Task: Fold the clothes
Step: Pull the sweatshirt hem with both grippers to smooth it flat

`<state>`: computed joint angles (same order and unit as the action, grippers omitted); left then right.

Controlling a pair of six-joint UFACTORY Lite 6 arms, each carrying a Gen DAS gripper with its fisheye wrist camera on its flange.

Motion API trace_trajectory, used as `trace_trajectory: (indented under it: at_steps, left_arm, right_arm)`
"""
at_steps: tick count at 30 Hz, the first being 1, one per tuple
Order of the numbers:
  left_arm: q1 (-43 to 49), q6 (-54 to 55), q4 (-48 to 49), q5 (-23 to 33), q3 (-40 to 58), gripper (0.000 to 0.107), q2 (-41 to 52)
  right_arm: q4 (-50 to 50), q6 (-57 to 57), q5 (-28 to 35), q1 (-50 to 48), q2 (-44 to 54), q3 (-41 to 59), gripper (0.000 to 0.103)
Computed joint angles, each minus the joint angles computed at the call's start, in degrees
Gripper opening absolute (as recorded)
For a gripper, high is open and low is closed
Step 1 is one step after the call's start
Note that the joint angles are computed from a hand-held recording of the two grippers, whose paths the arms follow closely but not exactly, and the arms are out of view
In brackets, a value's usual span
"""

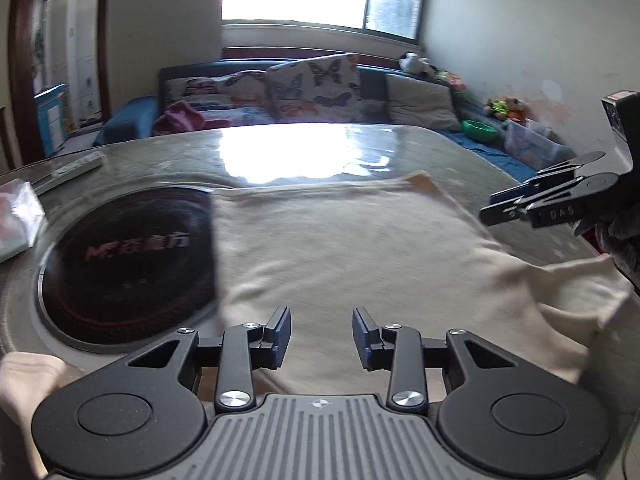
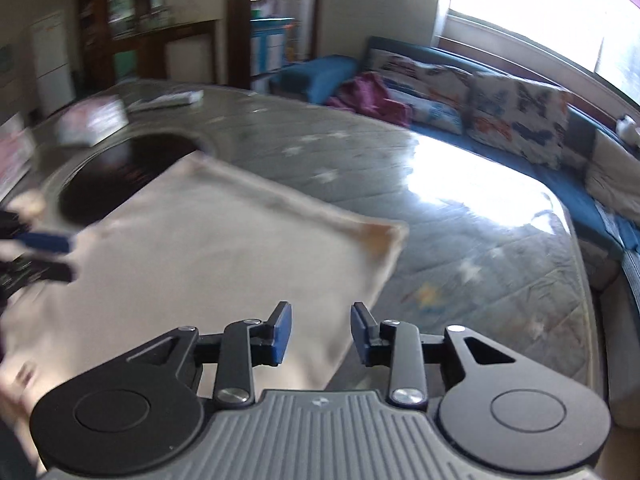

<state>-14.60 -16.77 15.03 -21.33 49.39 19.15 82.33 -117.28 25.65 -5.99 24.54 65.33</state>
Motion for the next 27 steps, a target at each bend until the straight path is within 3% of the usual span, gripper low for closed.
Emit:
trace_trajectory:
  at_steps: [2, 5, 9, 17, 27]
  left_arm:
    - [-2.0, 0.1, 0.1, -0.9, -1.7, 0.039, -0.6]
    - [-4.7, 7.6, -6.8, -1.1, -2.8, 0.041, 0.3]
    - [-5.4, 9.0, -8.2, -1.5, -3.9, 0.041, 0.2]
    - [-10.2, 8.4, -6.1, -0.9, -0.3, 0.041, 1.5]
    - [-12.7, 8.2, -2.2, -1.5, 1.2, 0.043, 5.1]
  right_arm:
    - [5.2, -7.6, 0.5, -0.8, -5.3, -7.8, 0.042]
    - [16.8, -21.3, 1.5, -3.9, -12.6, -19.0, 0.042]
    - [21.3, -23.6, 4.8, -13.5, -17.2, -25.7, 0.042]
    - [24.7, -21.8, 3.4, -28.1, -11.2, -23.1, 0.042]
    - [34.6, -28.3, 1.7, -24.9, 1.0, -12.0, 0.041]
